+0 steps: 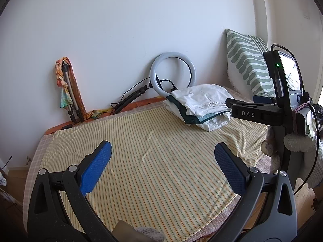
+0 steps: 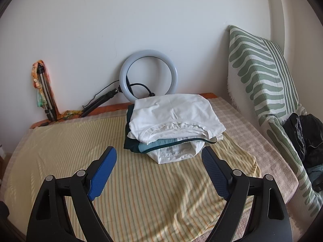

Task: Fold small clothes

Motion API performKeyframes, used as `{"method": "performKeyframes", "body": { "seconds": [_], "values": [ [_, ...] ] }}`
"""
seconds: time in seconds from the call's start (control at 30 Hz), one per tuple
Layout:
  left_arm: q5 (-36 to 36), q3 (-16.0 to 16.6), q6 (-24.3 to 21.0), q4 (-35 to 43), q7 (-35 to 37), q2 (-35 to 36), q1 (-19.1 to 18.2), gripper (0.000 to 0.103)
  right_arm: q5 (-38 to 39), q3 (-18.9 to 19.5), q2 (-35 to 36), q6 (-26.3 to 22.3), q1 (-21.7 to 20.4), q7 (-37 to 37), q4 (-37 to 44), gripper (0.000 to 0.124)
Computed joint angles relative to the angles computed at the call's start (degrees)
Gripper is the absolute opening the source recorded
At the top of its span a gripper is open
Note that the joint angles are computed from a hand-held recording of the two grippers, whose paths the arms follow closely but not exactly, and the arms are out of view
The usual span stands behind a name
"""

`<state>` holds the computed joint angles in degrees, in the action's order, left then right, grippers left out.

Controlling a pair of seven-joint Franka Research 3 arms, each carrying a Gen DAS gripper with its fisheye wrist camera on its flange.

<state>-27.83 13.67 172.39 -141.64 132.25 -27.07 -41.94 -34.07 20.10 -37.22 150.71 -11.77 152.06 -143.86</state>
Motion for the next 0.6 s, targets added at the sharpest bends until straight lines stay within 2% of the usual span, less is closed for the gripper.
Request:
{"method": "performKeyframes", "body": {
  "seconds": [0.07,0.23,0.6],
  "values": [
    [0.3,-0.2,0.5,-0.2,-0.1,-0.1,0.3,0.103,0.0,0.0,0.0,-0.1,0.1,0.1,0.0,0.086],
    [0.7,1.5,2.5,-1.2,0.7,-0.9,-1.8,0.103,0.1,-0.2,0.1,0.0,0.2,0.0,0.0,0.086],
    [2.3,3.1,2.1,-0.9,-0.9,-0.7,-2.9,0.103,0.2,-0.1,0.1,0.1,0.2,0.2,-0.1,0.086]
  ]
}}
